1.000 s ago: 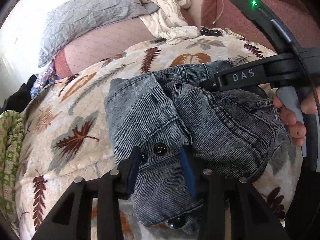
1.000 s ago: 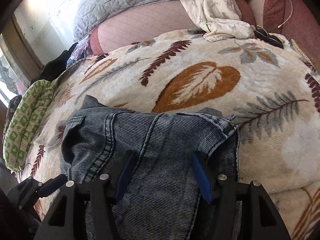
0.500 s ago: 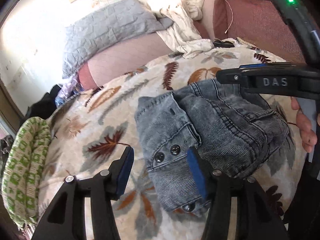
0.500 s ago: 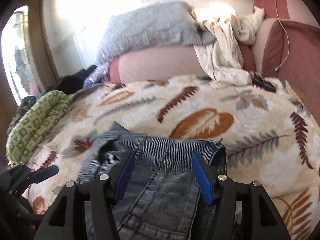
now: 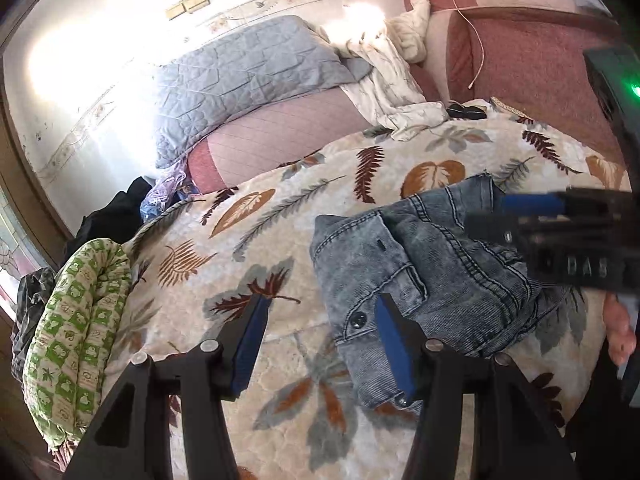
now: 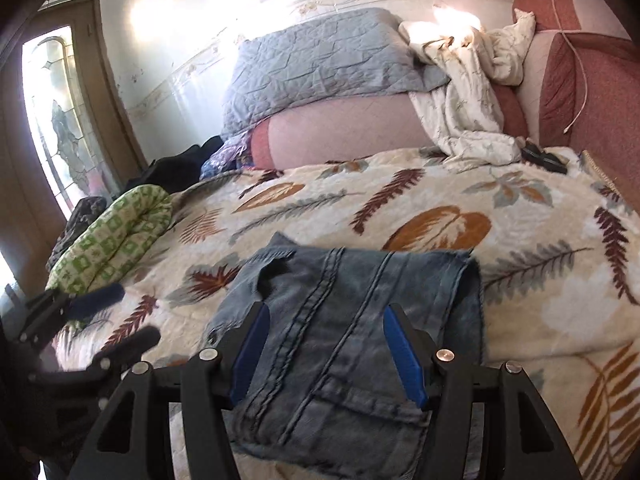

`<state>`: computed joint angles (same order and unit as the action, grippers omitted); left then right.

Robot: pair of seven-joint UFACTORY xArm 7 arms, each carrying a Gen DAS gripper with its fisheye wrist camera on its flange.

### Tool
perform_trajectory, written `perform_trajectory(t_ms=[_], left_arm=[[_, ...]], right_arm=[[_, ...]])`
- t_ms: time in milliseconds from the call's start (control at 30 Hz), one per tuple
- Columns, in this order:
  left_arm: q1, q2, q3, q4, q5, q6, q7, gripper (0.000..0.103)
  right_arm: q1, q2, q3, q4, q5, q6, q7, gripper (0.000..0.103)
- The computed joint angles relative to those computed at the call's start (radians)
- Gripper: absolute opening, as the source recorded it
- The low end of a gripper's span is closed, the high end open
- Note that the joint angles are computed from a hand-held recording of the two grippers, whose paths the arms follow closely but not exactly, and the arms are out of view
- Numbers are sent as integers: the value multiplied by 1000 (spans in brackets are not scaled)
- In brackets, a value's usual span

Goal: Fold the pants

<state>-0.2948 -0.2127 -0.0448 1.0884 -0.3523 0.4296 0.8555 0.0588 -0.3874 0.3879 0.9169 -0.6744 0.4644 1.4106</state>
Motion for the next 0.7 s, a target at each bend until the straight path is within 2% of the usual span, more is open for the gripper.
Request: perform_trajectory(t_ms=[167,700], left_arm=[[10,12,-3,12,11,0,-22,57],[53,87,-28,28,109,4,-118,57]], right_arm=[[30,39,5,26,11,28,-27,63],[129,119,-78,63,99,104,-114,63]])
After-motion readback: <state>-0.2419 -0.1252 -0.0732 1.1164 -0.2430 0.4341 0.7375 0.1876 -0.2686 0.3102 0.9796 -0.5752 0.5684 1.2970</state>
